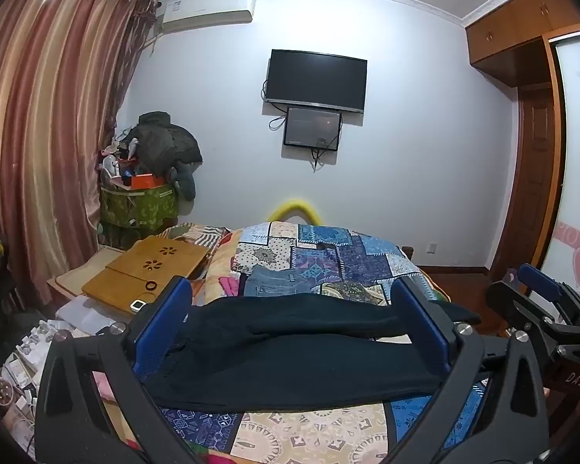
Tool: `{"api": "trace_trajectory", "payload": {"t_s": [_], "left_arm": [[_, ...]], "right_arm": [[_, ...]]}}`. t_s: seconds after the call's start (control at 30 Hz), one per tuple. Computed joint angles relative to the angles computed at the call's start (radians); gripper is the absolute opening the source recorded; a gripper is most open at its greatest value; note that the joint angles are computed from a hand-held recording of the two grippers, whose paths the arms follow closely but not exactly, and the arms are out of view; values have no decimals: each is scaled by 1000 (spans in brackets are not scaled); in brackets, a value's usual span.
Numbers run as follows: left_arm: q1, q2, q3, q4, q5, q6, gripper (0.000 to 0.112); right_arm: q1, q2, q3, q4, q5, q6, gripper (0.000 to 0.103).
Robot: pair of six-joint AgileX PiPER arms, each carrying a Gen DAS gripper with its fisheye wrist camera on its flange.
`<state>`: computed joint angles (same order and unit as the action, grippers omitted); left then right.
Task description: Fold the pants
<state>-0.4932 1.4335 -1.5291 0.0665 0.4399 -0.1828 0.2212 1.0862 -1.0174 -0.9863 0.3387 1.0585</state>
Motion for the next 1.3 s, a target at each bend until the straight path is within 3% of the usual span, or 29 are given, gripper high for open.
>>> {"api": "trace_trajectory", "payload": {"t_s": [0.27,0.4,0.5,0.97,1.07,1.3], "left_arm": [[2,-20,40,9,-22,3,103],[0,-33,66,16,-37,5,103],[-22,-10,27,86,-19,-68,103],[-8,-16,40,51,-28,-35,103],[-3,-12,40,32,-33,-19,103],[-10,-12,37,38,-32,-24,103]], "right_arm": [[3,4,-8,28,11,-27,102],[-32,3,4,62,-23,-55,102],[-2,-4,-8,60,10,-53,102],[56,21,-14,-77,51,96,102],[13,6,2,-34,11,53,102],[7,-3,14,-58,12,81,102]]}}
